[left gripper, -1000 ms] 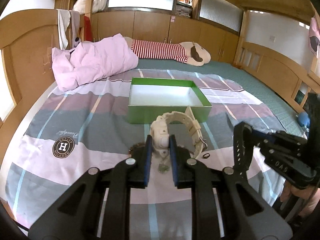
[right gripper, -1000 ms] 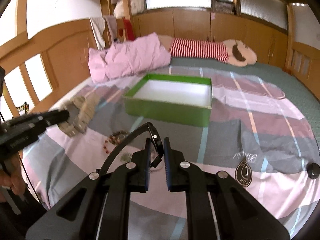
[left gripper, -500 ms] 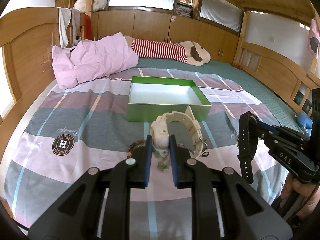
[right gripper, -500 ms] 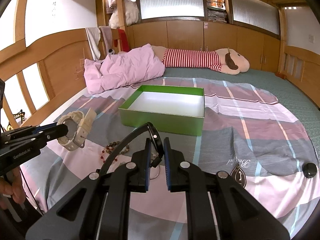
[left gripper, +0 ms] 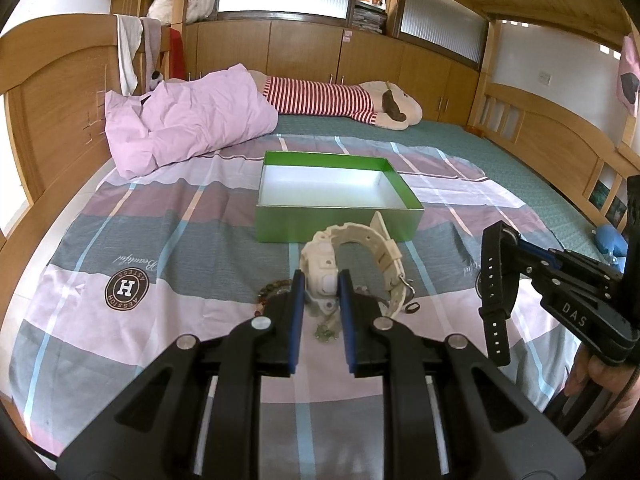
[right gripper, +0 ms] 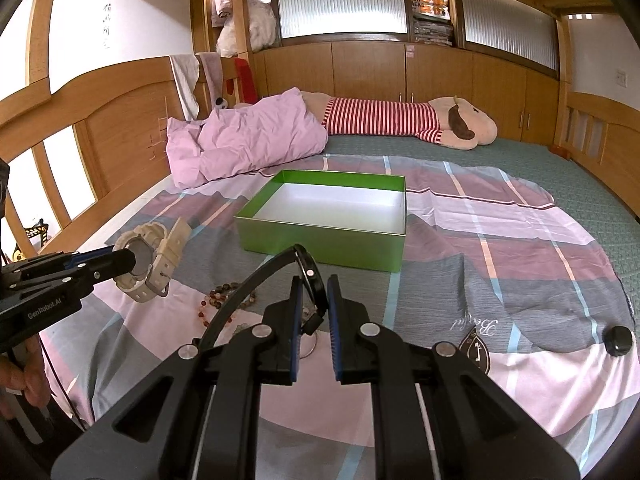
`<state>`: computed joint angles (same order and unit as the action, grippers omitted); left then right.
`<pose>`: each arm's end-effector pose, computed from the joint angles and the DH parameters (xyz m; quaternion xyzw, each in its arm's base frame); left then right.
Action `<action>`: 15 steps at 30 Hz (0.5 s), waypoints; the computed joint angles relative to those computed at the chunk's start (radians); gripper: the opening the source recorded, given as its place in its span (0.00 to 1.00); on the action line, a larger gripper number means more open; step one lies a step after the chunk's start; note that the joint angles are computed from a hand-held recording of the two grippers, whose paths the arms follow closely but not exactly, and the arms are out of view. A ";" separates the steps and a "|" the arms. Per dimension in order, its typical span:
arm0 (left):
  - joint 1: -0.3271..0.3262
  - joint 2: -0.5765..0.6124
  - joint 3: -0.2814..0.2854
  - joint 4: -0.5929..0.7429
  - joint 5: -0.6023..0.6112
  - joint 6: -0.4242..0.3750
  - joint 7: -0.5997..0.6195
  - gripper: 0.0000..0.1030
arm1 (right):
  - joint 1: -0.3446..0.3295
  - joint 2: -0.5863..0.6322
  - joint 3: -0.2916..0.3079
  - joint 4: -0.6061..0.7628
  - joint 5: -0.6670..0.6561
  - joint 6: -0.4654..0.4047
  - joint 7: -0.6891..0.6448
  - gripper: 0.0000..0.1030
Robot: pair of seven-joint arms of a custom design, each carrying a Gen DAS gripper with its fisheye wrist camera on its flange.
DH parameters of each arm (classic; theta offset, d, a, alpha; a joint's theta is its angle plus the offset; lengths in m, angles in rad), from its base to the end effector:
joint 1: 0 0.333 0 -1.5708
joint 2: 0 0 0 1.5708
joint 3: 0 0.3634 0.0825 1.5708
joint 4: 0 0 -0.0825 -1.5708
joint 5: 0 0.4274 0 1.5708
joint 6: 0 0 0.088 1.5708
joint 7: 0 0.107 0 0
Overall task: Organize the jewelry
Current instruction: 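Carry both watches over the green box and open both grippers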
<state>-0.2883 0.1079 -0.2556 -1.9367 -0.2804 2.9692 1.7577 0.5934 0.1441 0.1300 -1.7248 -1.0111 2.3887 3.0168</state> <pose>0.5916 -0.3270 0.5690 -0.4692 0.7588 -0.4169 0.1740 0.5313 0.4514 0.5896 -0.5806 0.6698 -0.3183 0.3362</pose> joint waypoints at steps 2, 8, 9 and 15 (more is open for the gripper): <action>0.001 -0.001 0.000 -0.002 -0.001 0.000 0.002 0.16 | 0.000 0.000 0.000 0.001 0.001 0.000 0.000 0.12; 0.001 0.000 0.000 0.000 -0.003 -0.001 0.004 0.16 | -0.001 0.000 0.000 0.001 0.004 0.001 -0.004 0.12; 0.001 0.000 0.000 0.000 -0.003 -0.001 0.004 0.16 | -0.001 0.000 0.000 0.001 0.003 0.001 -0.003 0.12; -0.011 0.032 0.012 0.053 0.042 -0.013 -0.029 0.16 | -0.015 0.024 -0.014 0.045 -0.002 0.017 -0.052 0.12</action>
